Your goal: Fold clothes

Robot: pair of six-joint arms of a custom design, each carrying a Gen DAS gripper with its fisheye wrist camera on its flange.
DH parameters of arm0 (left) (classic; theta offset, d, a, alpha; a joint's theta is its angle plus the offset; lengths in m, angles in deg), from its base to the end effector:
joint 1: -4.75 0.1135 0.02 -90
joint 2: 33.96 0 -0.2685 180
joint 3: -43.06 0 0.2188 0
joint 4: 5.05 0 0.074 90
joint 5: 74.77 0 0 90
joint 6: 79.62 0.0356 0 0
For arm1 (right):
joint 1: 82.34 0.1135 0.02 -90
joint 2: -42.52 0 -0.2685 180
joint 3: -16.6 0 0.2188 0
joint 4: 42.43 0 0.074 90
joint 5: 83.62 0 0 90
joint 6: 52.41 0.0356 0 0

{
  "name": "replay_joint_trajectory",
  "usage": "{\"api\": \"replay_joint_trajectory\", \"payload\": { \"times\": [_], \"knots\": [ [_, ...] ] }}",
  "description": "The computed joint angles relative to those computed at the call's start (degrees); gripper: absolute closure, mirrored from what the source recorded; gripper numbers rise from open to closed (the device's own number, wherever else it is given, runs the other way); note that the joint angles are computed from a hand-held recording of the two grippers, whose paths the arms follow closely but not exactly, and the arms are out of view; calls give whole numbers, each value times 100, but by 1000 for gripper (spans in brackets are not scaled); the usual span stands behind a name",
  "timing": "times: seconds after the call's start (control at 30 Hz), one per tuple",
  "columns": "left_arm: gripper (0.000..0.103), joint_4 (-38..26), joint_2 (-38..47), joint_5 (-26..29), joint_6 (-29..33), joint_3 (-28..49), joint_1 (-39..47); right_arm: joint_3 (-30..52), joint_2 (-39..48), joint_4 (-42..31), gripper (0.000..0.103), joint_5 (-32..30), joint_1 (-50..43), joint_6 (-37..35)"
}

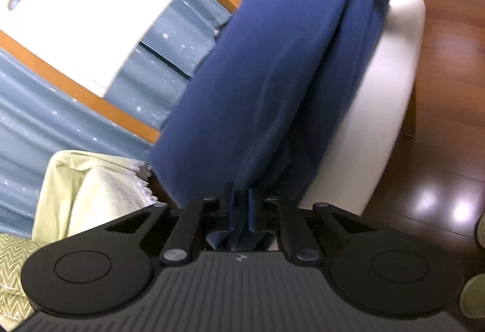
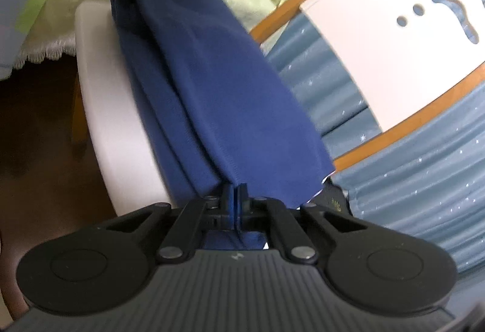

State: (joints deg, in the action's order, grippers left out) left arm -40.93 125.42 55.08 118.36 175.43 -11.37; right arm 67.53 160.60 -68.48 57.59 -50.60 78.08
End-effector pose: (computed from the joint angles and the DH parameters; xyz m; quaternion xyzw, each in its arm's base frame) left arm 0.4859 -0.1642 0.0185 0.8448 0.3578 -0.0721 0.3913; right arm 0.2068 0.0953 0.0526 0.0567 0.8997 -0.3638 0.2343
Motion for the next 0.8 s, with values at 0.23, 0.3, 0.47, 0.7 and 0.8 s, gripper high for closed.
{"api": "replay_joint_trajectory", "payload": {
  "times": [0.23,0.3,0.47,0.7,0.8],
  "knots": [
    [100,829,-164,640,571,-792,315,159,-222,-1092,103,407,641,908],
    [101,973,-28,563,991,-920,392,24,22,-714,103,257,660,862],
    [103,1060,250,135,924,-786,345,-225,887,832,103,-59,327,200],
    [103,-194,49,193,1140,-223,508,-102,622,414,103,-449,164,225],
    [91,-692,-178,444,1065,-79,444,151,358,-479,88,-240,549,731]
  ]
}}
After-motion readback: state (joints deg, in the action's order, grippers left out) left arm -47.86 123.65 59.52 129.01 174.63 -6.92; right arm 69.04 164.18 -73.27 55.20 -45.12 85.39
